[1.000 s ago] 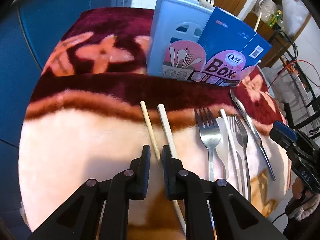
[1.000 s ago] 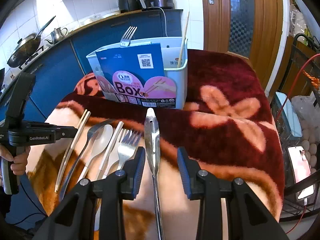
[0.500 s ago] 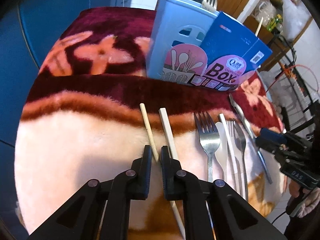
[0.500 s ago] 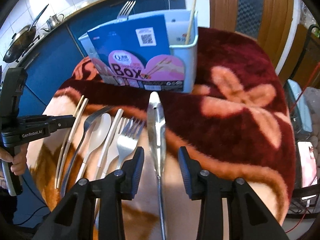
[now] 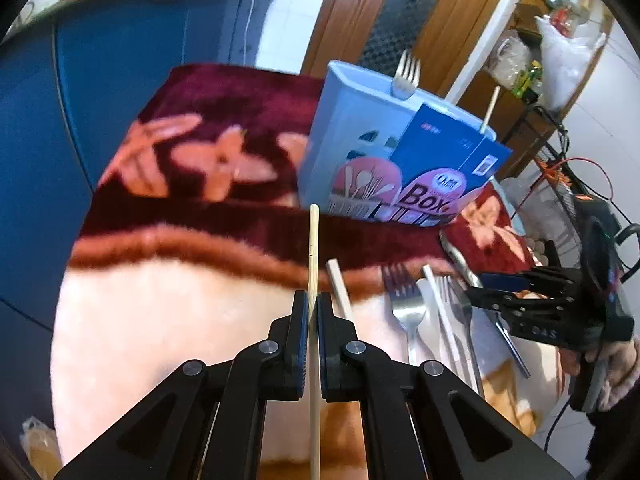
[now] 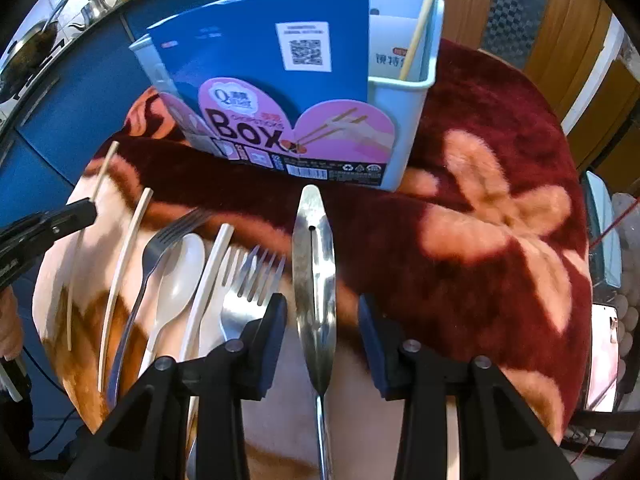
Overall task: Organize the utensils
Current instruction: 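Grasp the slotted silver server with the right gripper while the left grasps a wooden chopstick, then carry the server with the right gripper while the left carries the chopstick to the holder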
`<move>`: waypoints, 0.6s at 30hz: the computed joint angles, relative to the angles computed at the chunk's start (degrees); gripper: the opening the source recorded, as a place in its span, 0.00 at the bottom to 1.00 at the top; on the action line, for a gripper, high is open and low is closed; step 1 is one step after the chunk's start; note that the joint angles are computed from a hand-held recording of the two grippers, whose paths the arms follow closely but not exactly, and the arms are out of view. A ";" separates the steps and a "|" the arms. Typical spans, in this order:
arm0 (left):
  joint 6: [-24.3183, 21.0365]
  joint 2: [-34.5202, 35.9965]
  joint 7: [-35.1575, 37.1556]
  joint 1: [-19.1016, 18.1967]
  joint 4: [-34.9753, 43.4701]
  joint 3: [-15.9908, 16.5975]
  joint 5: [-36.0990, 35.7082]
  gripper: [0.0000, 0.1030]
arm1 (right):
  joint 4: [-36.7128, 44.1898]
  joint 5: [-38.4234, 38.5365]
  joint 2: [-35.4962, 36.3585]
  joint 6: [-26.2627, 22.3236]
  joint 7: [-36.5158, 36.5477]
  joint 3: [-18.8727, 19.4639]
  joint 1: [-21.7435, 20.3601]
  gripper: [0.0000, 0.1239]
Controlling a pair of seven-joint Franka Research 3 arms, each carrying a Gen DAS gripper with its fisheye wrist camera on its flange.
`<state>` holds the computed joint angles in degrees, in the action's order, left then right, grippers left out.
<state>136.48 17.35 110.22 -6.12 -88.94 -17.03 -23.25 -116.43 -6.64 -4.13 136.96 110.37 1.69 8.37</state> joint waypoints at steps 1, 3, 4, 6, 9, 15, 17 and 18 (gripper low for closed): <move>0.97 -0.35 0.95 0.19 -0.51 -0.27 -0.66 0.04 | 0.57 0.81 0.35 -0.43 -0.77 -0.18 -0.03 0.33; 2.19 -0.72 2.26 0.36 -1.09 -0.56 -1.64 0.04 | 1.78 2.28 1.19 -1.19 -2.13 -0.55 -0.15 0.33; 2.69 -0.87 2.96 0.51 -1.32 -0.71 -2.32 0.04 | 2.34 3.03 1.58 -1.57 -2.81 -0.69 -0.17 0.33; 3.48 -0.94 3.63 0.52 -1.46 -0.87 -3.23 0.04 | 2.86 3.28 2.02 -1.75 -3.20 -0.80 -0.20 0.30; 5.23 -1.49 5.47 0.76 -2.05 -1.48 -5.79 0.04 | 2.54 2.04 1.87 -0.84 -2.76 -0.76 -0.11 0.19; 11.24 -3.50 9.91 0.31 -4.25 -2.09 -9.65 0.04 | -3.06 -0.15 -1.83 6.34 0.20 -0.18 -0.22 0.18; 13.30 -3.87 10.50 -0.19 -4.46 -2.05 -9.87 0.04 | -6.40 0.54 -4.53 9.92 0.67 0.06 -0.53 0.18; 14.02 -3.85 10.20 -0.53 -4.31 -1.91 -9.47 0.04 | -7.81 0.08 -5.79 11.63 1.52 0.51 -0.84 0.18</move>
